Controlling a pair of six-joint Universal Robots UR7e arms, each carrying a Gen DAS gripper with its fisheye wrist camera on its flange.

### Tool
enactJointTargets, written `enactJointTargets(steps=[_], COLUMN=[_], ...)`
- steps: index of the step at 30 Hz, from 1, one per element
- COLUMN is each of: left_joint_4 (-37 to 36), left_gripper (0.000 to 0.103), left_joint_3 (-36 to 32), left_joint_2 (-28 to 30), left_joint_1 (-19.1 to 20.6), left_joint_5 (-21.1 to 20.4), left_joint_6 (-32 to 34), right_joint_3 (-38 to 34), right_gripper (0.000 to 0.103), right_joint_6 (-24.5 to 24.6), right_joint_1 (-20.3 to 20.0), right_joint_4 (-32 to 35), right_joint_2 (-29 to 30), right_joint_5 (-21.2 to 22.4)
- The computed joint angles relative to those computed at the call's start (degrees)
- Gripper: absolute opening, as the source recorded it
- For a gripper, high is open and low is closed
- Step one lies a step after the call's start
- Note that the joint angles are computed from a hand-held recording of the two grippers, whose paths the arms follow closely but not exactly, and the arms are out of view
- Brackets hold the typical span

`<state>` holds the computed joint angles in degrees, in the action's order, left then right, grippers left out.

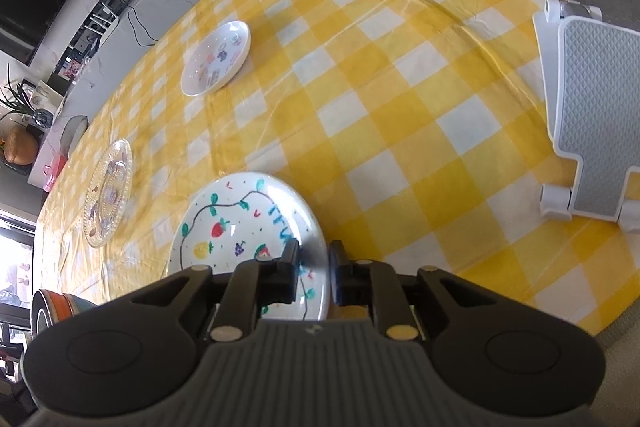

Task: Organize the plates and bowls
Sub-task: 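Lower the 'Fruity' plate onto the table and open both tools, then move both tools to the clear glass plate and pinch its rim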

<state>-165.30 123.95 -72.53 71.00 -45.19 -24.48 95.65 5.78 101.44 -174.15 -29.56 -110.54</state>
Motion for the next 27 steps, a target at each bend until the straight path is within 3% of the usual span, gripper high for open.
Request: enactJointTargets(steps=[7,9,14,21,27], left_joint_4=[2.4,2.4,1.7,5.7,6.2], left_gripper=[0.021,0.024,0.030,0.032,0.042], left_joint_3=[-0.7,-0.5,-0.2,-2.7,-4.5], left_joint_2=[-0.4,-0.8,-3.1,-6.8,-9.5], left_joint_1=[-0.7,-1.2,-3.1,-3.7,-3.0], left_joint_5=[0.9,1.2,1.8,0.9,1.5], left_joint_6=[-0.3,0.4,4.5,8.9,12.1], right_joint_3=[-0.1,0.4,1.3,1.9,-0.9], right_gripper=[0.020,0.029,0.031,0.035,0.040], right_joint_6=[0.0,-0.3,-3.2,-10.5,-10.1], right_joint_1=[0.3,0.4,1.4,3.1,4.4], right_joint_4=[0.1,-1.4,-6.5,-17.1,-17.3], right_joint_2=[-0.2,-0.4,-0.3,1.0,2.5], right_joint_5=[-0.7,-0.8,-2.2,-0.2,3.4])
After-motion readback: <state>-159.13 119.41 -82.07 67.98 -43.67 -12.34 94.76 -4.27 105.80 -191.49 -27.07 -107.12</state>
